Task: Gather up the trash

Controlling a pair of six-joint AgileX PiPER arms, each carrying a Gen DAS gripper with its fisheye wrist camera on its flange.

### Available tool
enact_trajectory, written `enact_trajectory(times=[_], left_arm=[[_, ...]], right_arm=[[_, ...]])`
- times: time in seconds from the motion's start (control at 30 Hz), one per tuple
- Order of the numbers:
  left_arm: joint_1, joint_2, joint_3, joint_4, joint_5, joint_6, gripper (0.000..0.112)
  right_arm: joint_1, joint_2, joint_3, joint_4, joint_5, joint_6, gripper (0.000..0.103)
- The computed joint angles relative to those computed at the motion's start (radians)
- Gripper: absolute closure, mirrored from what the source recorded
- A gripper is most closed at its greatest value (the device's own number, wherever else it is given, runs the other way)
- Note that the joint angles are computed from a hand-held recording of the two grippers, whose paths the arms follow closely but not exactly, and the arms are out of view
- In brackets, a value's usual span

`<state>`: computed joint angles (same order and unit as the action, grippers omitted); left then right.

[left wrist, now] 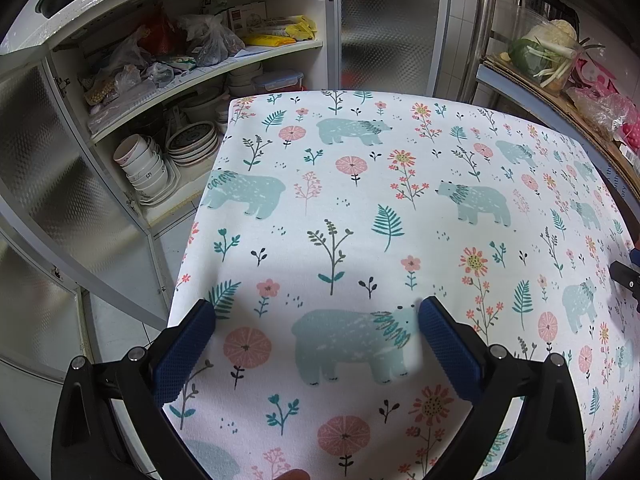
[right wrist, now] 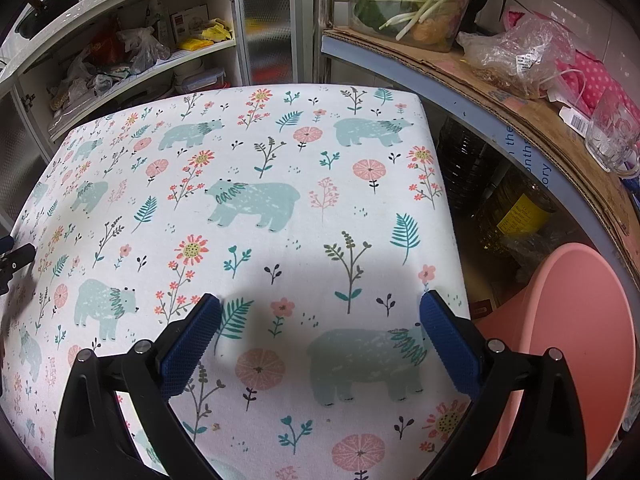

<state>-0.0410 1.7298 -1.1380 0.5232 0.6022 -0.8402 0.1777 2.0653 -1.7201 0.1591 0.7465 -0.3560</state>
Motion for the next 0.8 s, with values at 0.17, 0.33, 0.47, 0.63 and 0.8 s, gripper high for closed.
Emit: enact_trajectory(times=[0.17,0.33,0.47,0.63,0.8], left_arm=[[0.001,0.002,-0.004,-0.003,0.001,0.004,0.013],[0.000,0.000,-0.001,-0.001,0.001,0.002,0.013],[-0.001,0.000,-0.001,0.001,0.002,-0.001,0.013],[-0.001,0.001,-0.003,0.000,0.003,0.000,0.013],[-0.001,0.000,-0.001,0.001,0.002,-0.001,0.013]], right_arm=[[0.001,0.000,-0.001,-0.001,0.001,0.002,0.003],[0.000,0.002,-0.003,-0.001,0.002,0.001,0.003],[0.000,0.003,-0.005,-0.001,0.003,0.001,0.003],[0.000,0.003,-0.006,-0.002,0.004,0.002,0.003],[0.000,0.004,-0.006,-0.002,0.004,0.001,0.003]])
